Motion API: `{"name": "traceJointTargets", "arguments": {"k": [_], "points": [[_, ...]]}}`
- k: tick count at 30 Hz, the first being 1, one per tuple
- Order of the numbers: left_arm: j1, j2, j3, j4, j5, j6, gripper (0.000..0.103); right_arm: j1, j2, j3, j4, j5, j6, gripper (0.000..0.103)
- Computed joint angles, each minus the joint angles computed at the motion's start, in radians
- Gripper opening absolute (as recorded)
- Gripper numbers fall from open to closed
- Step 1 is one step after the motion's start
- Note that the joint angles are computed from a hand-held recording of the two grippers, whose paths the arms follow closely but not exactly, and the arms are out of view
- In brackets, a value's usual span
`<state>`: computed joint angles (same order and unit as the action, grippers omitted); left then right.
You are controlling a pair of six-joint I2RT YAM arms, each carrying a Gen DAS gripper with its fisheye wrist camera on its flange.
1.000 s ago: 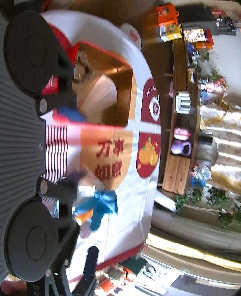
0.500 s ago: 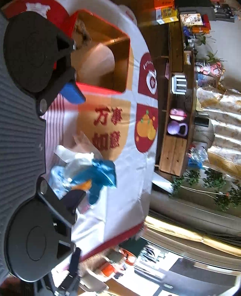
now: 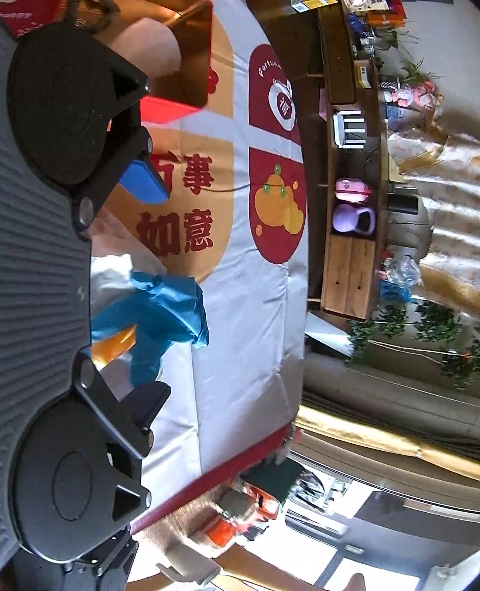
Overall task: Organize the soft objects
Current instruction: 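Grasp the blue glove with the left gripper while the right gripper grasps the wipes packet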
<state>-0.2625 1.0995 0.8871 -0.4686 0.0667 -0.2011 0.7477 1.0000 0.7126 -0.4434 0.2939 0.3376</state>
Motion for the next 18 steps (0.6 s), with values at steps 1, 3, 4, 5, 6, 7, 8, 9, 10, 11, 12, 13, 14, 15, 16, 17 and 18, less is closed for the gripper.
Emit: {"name": "traceJointTargets", "arguments": {"k": [1, 3, 4, 5, 6, 7, 8, 9, 10, 11, 12, 13, 14, 15, 16, 17, 18], "points": [[-0.004, 0.031, 0.011, 0.011, -0.001, 0.001, 0.103, -0.013, 0.015, 0.002, 0.011, -0.011, -0.009, 0.090], [-0.011, 0.098, 0.040, 0.033, -0.001, 0.003, 0.103, -0.042, 0.044, 0.005, 0.037, -0.038, -0.030, 0.090], [-0.013, 0.130, 0.056, 0.041, 0.004, 0.009, 0.103, -0.054, 0.062, 0.007, 0.050, -0.050, -0.040, 0.089], [-0.014, 0.161, 0.071, 0.047, 0.007, 0.017, 0.103, -0.065, 0.076, 0.012, 0.056, -0.060, -0.048, 0.089], [-0.020, 0.194, 0.089, 0.051, -0.002, 0.020, 0.103, -0.072, 0.090, 0.015, 0.065, -0.068, -0.056, 0.089], [-0.025, 0.221, 0.105, 0.054, -0.010, 0.022, 0.103, -0.076, 0.111, 0.021, 0.075, -0.069, -0.060, 0.089], [-0.028, 0.252, 0.123, 0.056, -0.015, 0.025, 0.103, -0.080, 0.124, 0.025, 0.082, -0.074, -0.065, 0.088], [-0.032, 0.286, 0.145, 0.055, -0.021, 0.025, 0.103, -0.086, 0.139, 0.030, 0.090, -0.079, -0.070, 0.088], [-0.035, 0.307, 0.158, 0.054, -0.023, 0.026, 0.103, -0.094, 0.154, 0.035, 0.099, -0.087, -0.078, 0.087], [-0.038, 0.331, 0.174, 0.054, -0.026, 0.028, 0.103, -0.098, 0.171, 0.039, 0.108, -0.090, -0.085, 0.087], [-0.044, 0.355, 0.189, 0.056, -0.035, 0.032, 0.103, -0.102, 0.187, 0.043, 0.117, -0.093, -0.090, 0.086], [-0.053, 0.380, 0.205, 0.055, -0.053, 0.038, 0.103, -0.107, 0.203, 0.048, 0.124, -0.098, -0.094, 0.084], [-0.060, 0.404, 0.220, 0.053, -0.069, 0.046, 0.103, -0.114, 0.219, 0.053, 0.130, -0.104, -0.095, 0.083], [-0.064, 0.423, 0.231, 0.052, -0.076, 0.051, 0.103, -0.119, 0.234, 0.057, 0.134, -0.108, -0.093, 0.082], [-0.065, 0.443, 0.242, 0.051, -0.074, 0.053, 0.103, -0.126, 0.247, 0.062, 0.140, -0.111, -0.093, 0.080], [-0.061, 0.467, 0.257, 0.047, -0.063, 0.053, 0.103, -0.130, 0.261, 0.068, 0.145, -0.114, -0.094, 0.080], [-0.059, 0.486, 0.268, 0.046, -0.054, 0.048, 0.103, -0.132, 0.270, 0.072, 0.148, -0.117, -0.096, 0.079]]}}
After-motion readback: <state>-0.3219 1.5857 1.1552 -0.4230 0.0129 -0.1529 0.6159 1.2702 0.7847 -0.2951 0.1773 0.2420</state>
